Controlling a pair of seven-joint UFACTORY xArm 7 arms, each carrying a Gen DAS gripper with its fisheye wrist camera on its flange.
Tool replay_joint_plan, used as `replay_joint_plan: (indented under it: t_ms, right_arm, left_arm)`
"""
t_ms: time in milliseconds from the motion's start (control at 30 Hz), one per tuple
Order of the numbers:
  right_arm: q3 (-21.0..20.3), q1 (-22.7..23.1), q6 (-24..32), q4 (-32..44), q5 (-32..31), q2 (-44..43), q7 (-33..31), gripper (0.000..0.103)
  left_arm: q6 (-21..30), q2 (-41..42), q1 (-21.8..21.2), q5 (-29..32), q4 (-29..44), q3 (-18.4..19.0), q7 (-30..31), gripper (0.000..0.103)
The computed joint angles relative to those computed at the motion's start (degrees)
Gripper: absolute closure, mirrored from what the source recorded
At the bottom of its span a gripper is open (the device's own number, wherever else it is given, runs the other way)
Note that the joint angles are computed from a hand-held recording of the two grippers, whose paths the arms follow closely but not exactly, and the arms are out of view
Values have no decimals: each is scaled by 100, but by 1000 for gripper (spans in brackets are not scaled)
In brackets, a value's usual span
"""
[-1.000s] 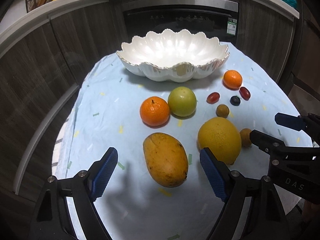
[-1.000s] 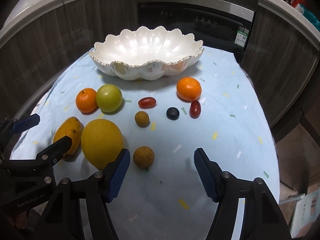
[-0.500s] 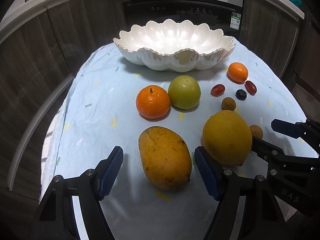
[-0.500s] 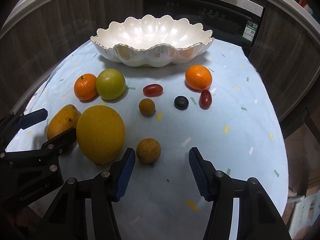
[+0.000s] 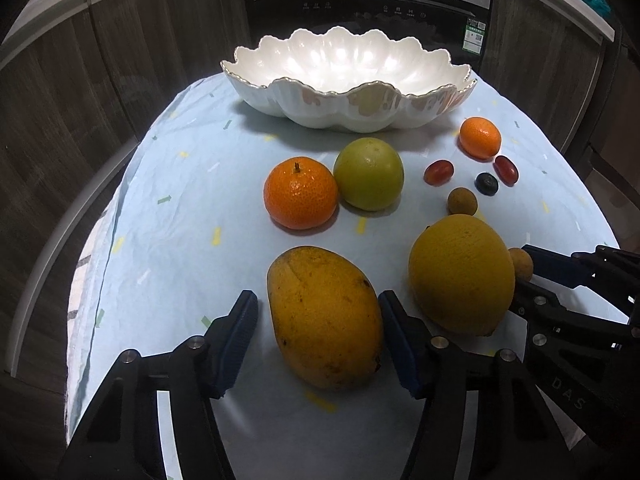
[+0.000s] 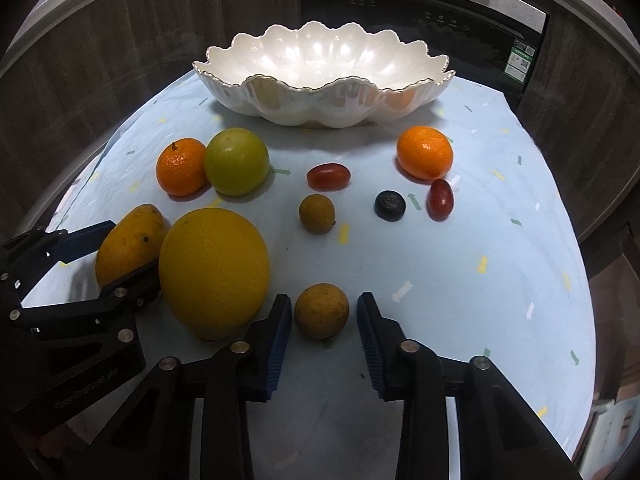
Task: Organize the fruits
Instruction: 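Move the left tool to the mango while the right tool approaches a small brown fruit, then close the left tool on the mango while the right tool grasps the brown fruit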
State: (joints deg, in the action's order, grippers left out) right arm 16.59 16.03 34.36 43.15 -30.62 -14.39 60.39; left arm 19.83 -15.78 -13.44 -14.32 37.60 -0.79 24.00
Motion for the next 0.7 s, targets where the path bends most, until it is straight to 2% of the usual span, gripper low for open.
replay_joint_plan:
  t_ms: [100,233,700]
  right_arm:
    - [5,-5,-42,-11,-35,-3,1,75]
    - [12,-24,-93,-29,-90,-10,47,76]
    - [69,-83,-92,-70,-207,-144,166,76]
  left_arm:
    - [-13,19,14,29,-5,-17,-21,43]
    - [-28,16,-30,-24,-21,13,57,49]
    - [-1,-105,-68,-156,-74,50,220,52]
